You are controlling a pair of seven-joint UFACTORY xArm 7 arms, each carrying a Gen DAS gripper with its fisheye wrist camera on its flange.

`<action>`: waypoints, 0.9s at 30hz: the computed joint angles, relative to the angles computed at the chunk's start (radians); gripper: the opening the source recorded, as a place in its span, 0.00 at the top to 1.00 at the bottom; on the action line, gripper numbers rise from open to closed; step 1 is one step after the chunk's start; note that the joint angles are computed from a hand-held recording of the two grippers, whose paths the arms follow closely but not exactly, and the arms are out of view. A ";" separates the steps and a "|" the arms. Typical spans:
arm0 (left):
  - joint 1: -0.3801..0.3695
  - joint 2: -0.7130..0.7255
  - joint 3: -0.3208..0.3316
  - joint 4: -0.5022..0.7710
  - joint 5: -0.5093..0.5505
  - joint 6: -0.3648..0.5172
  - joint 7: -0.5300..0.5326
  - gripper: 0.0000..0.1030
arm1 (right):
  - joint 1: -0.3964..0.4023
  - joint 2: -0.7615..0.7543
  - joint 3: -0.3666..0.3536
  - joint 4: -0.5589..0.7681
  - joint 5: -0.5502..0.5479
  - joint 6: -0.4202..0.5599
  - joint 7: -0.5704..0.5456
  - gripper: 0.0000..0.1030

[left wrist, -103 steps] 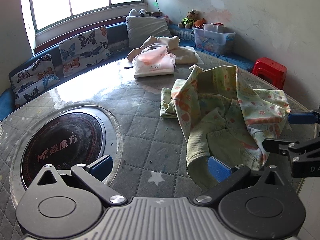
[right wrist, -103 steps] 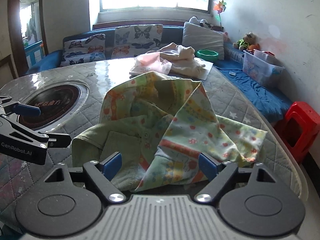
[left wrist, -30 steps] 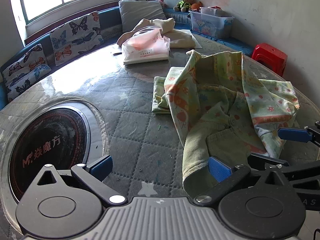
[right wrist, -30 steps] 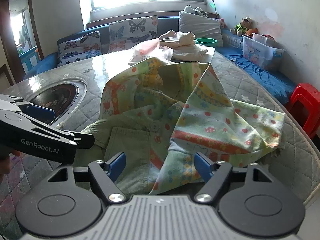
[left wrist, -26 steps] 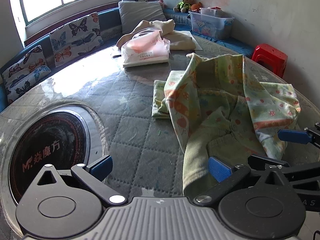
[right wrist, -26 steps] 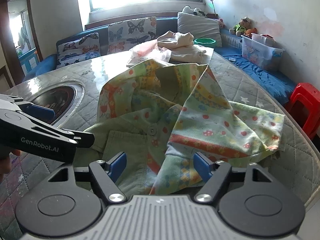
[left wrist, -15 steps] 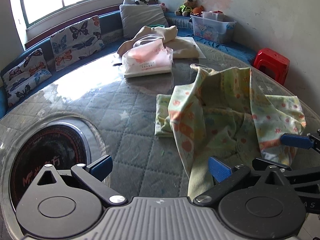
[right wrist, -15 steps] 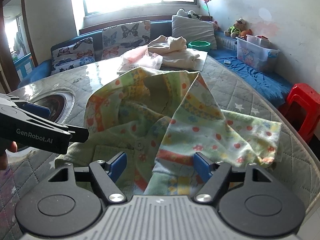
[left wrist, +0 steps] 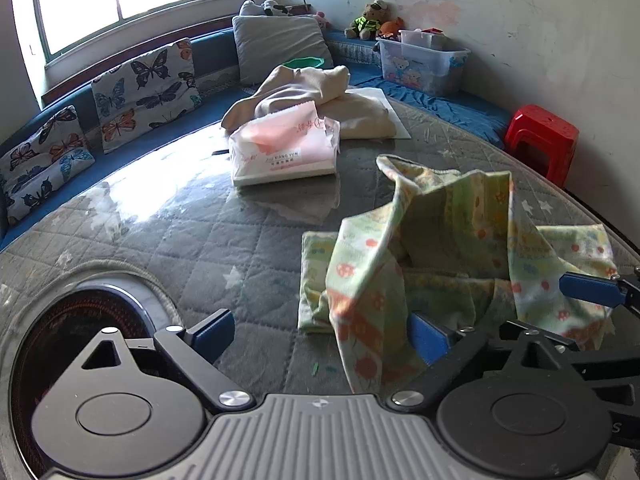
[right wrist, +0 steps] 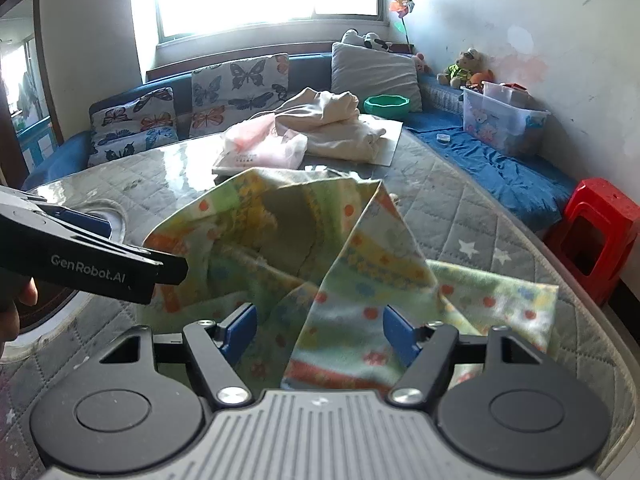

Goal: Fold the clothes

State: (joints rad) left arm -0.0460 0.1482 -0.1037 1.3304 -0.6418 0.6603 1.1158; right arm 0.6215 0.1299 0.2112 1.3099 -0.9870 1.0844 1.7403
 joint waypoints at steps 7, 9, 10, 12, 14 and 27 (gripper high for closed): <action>-0.006 0.044 -0.012 0.047 0.028 0.001 -0.009 0.27 | -0.022 -0.006 -0.014 -0.007 -0.009 -0.004 0.000 0.35; 0.000 0.053 -0.015 0.057 0.027 0.016 -0.006 0.37 | -0.033 -0.010 -0.018 -0.012 -0.013 -0.007 -0.001 0.35; 0.003 0.056 -0.017 0.062 0.027 0.027 -0.004 0.41 | -0.038 -0.011 -0.021 -0.013 -0.016 -0.004 -0.004 0.35; 0.009 0.064 -0.019 0.075 0.024 0.052 0.000 0.59 | -0.049 -0.011 -0.024 -0.014 -0.020 -0.001 -0.009 0.35; 0.019 0.069 -0.020 0.089 0.014 0.090 0.008 0.72 | -0.063 -0.011 -0.031 -0.017 -0.021 -0.007 -0.016 0.35; 0.042 0.055 -0.015 0.105 -0.053 0.181 0.102 0.76 | -0.145 0.000 -0.068 -0.054 -0.026 -0.116 -0.005 0.54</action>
State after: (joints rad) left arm -0.0036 0.2029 -0.1190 1.4356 -0.6946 0.8411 1.2173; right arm 0.4767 0.1295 0.1430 1.2562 -1.0125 0.9682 1.7350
